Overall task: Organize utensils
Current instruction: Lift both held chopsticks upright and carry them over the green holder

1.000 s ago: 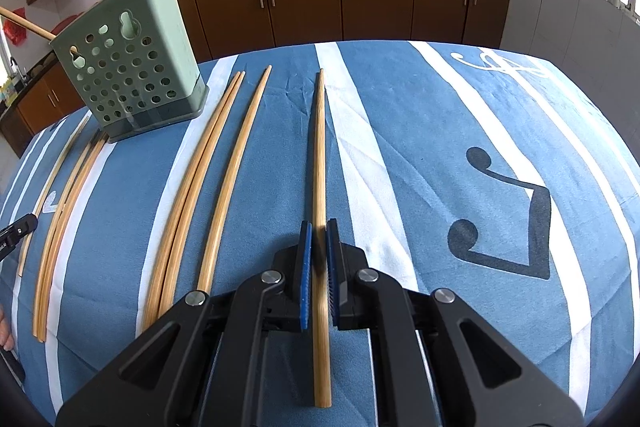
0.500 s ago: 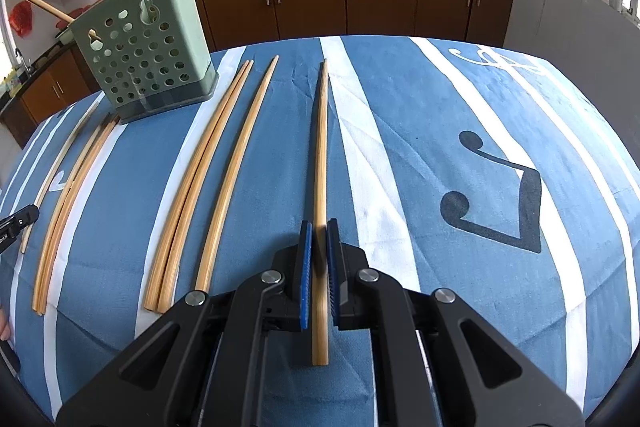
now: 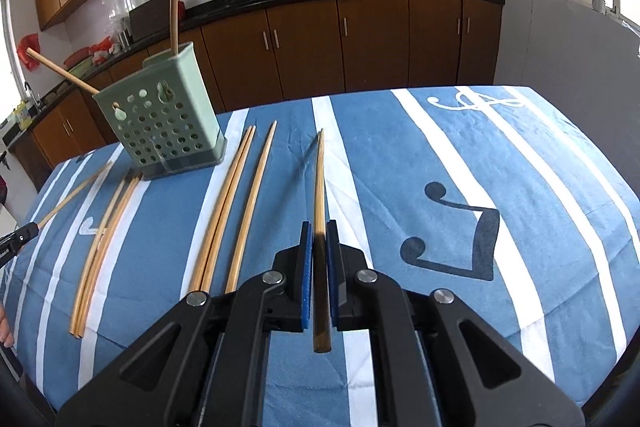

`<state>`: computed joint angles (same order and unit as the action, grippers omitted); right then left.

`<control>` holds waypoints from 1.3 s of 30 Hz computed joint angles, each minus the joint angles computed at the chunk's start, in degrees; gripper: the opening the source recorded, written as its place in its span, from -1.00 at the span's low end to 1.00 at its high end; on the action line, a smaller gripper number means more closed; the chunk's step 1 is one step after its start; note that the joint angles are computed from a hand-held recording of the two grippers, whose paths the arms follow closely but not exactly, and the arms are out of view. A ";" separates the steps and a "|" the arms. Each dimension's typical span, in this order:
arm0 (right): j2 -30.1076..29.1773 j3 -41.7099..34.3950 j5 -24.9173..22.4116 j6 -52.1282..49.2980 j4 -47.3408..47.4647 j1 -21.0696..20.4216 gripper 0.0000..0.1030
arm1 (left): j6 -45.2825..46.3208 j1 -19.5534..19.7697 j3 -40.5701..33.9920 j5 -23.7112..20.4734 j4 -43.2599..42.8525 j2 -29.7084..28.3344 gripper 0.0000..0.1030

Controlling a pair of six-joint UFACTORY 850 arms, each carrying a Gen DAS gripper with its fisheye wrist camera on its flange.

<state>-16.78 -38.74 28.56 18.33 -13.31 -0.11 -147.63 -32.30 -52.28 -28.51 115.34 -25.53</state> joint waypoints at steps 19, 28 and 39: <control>6.60 2.50 7.66 0.15 1.68 -0.54 -0.86 | -4.69 -2.38 3.41 -8.95 4.55 8.59 -0.85; 8.59 1.50 7.55 0.52 0.86 0.06 -0.86 | -3.34 -2.65 3.37 -8.52 5.41 10.72 -0.85; 14.16 0.18 11.46 10.38 -9.80 0.51 -0.86 | -1.78 -5.44 0.54 -7.89 11.03 14.25 -0.85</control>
<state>-2.61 -38.56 40.02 28.71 -23.11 0.40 -149.41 -37.74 -51.75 -36.40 126.37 -11.29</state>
